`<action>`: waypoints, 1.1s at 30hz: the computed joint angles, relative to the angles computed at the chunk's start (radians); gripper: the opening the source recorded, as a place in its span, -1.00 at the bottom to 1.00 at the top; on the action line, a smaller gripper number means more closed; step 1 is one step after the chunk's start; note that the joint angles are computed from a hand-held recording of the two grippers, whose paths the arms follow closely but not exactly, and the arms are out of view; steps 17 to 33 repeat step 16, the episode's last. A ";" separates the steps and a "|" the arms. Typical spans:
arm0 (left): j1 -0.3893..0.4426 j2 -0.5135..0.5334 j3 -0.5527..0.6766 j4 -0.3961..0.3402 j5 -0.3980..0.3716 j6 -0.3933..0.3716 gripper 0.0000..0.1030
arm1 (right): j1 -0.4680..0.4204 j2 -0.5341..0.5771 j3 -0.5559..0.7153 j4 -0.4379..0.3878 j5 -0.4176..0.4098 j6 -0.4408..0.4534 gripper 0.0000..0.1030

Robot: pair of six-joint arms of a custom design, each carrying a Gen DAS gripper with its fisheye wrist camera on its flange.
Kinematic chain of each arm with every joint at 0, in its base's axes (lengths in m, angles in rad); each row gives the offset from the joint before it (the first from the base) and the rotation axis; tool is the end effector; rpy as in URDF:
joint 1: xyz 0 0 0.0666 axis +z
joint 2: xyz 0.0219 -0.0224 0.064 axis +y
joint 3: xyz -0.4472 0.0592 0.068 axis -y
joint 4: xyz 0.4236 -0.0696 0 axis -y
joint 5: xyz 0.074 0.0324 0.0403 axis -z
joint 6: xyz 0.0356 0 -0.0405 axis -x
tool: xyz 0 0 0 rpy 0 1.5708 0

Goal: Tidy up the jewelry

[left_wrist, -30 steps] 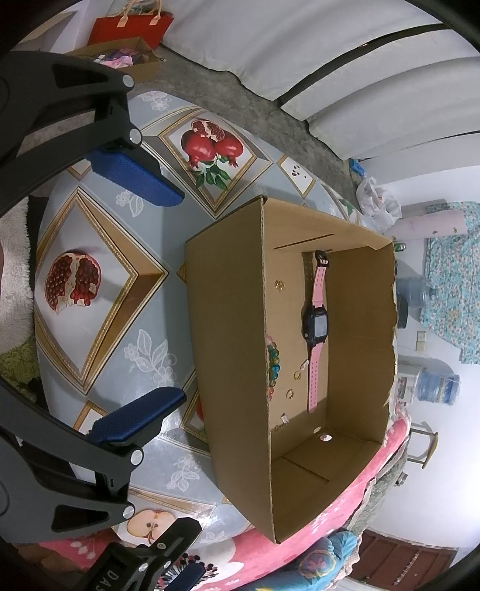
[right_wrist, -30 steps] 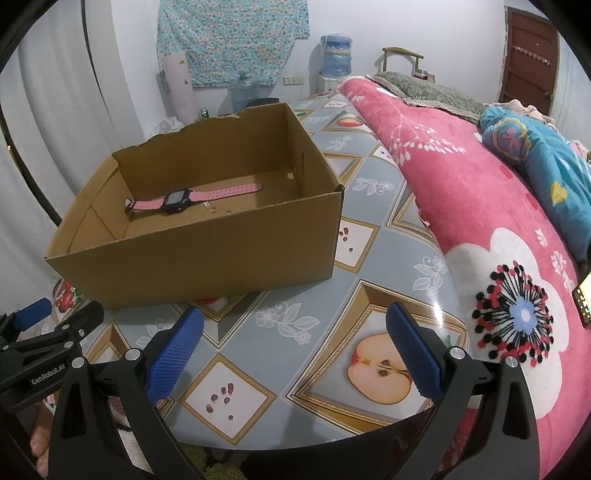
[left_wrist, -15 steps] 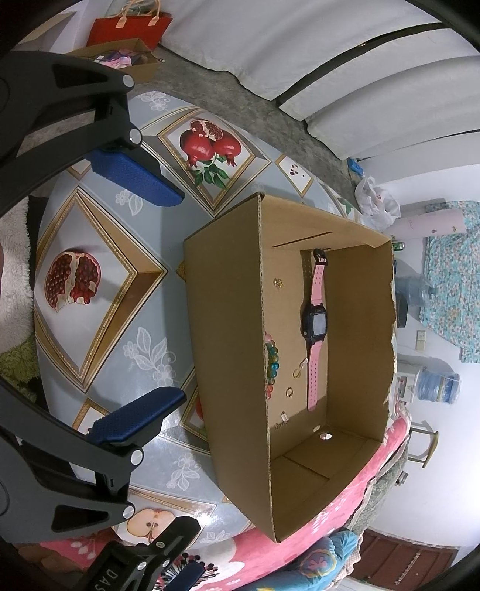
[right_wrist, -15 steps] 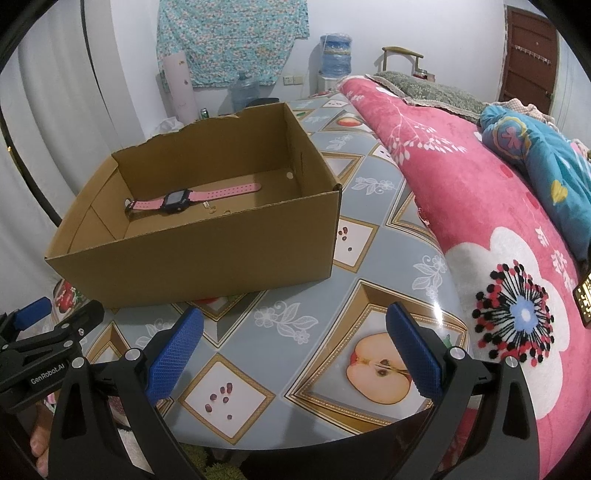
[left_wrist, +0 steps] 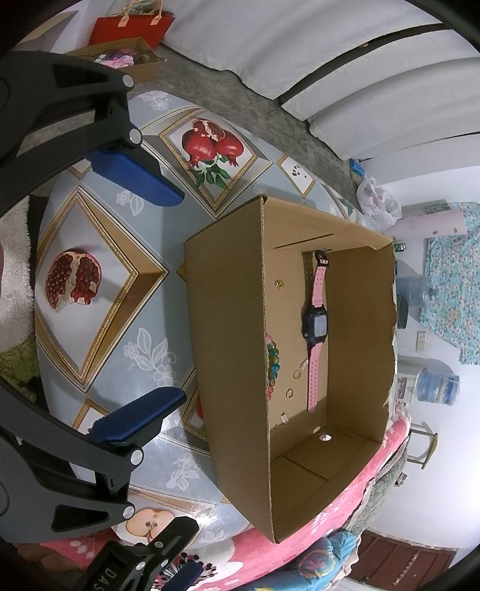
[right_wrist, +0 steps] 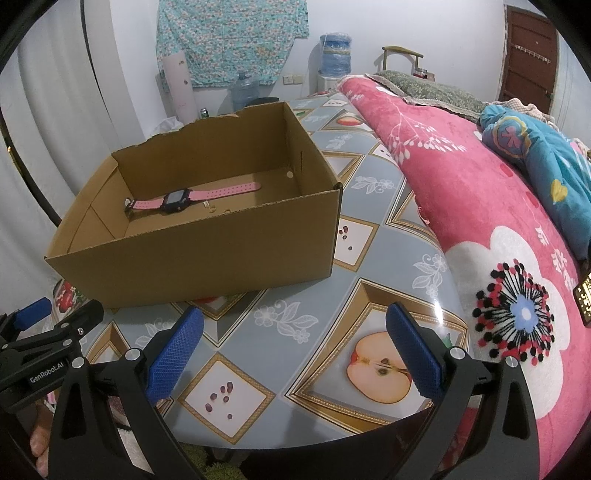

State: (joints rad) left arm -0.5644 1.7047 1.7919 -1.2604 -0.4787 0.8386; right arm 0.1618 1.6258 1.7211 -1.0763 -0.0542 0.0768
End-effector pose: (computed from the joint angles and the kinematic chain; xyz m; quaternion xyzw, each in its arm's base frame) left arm 0.5254 -0.3137 0.5042 -0.1765 0.9370 0.0537 0.2965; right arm 0.5888 0.0977 0.5225 -0.1217 0.9487 0.0382 0.2892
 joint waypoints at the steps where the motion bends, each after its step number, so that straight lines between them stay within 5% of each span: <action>1: 0.001 -0.002 -0.003 0.001 0.001 -0.001 0.84 | 0.001 0.000 0.000 0.000 0.000 -0.001 0.87; 33: 0.002 -0.003 -0.004 0.001 0.001 -0.001 0.84 | 0.001 0.001 0.001 -0.002 0.001 -0.003 0.87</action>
